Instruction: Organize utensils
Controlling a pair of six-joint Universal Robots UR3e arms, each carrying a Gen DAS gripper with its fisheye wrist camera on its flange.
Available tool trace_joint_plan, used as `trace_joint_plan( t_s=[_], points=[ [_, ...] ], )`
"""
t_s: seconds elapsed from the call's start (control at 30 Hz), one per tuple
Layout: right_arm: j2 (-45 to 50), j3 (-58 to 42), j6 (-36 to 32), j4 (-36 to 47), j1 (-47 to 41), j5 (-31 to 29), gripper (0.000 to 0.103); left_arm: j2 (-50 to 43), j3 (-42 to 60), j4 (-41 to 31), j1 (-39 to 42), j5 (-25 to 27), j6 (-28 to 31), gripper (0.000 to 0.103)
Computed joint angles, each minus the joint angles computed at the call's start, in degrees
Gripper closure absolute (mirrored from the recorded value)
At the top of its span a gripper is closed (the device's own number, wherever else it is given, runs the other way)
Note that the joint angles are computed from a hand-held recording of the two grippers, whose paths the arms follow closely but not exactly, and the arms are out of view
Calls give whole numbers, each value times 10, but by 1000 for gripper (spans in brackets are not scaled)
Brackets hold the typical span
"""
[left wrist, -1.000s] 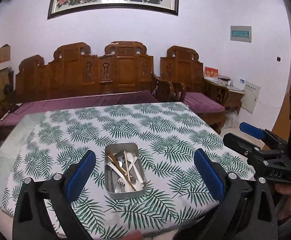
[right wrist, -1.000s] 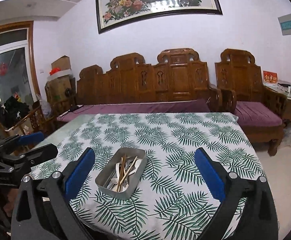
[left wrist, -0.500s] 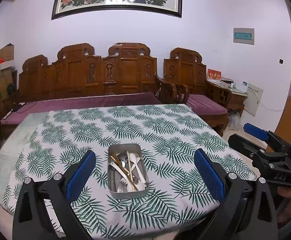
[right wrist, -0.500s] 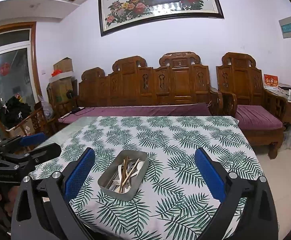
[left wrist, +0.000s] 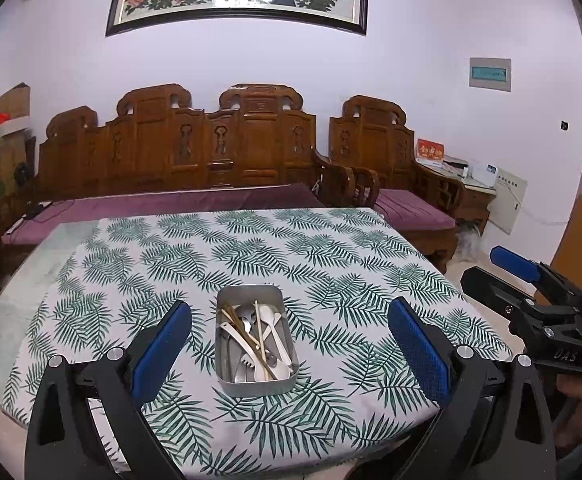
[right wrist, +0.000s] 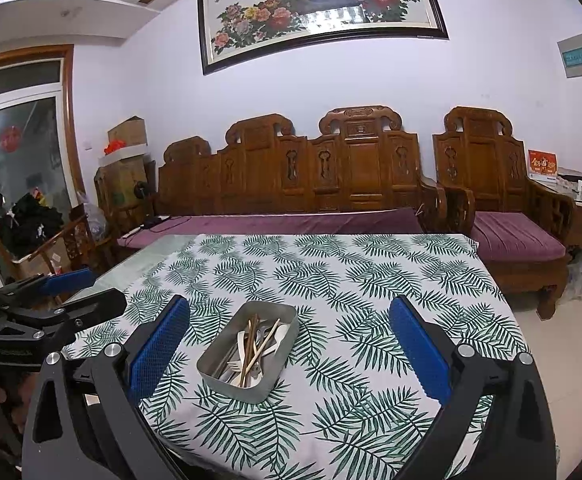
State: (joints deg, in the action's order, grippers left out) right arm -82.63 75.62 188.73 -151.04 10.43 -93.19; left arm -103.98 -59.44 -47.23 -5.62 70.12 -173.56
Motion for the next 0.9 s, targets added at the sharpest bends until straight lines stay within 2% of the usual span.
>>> trace_joint_plan(
  t_s=[0.9],
  points=[
    [1,-2,0,1,0,0,3,7,-15,14,3,-1,-3,8]
  ],
)
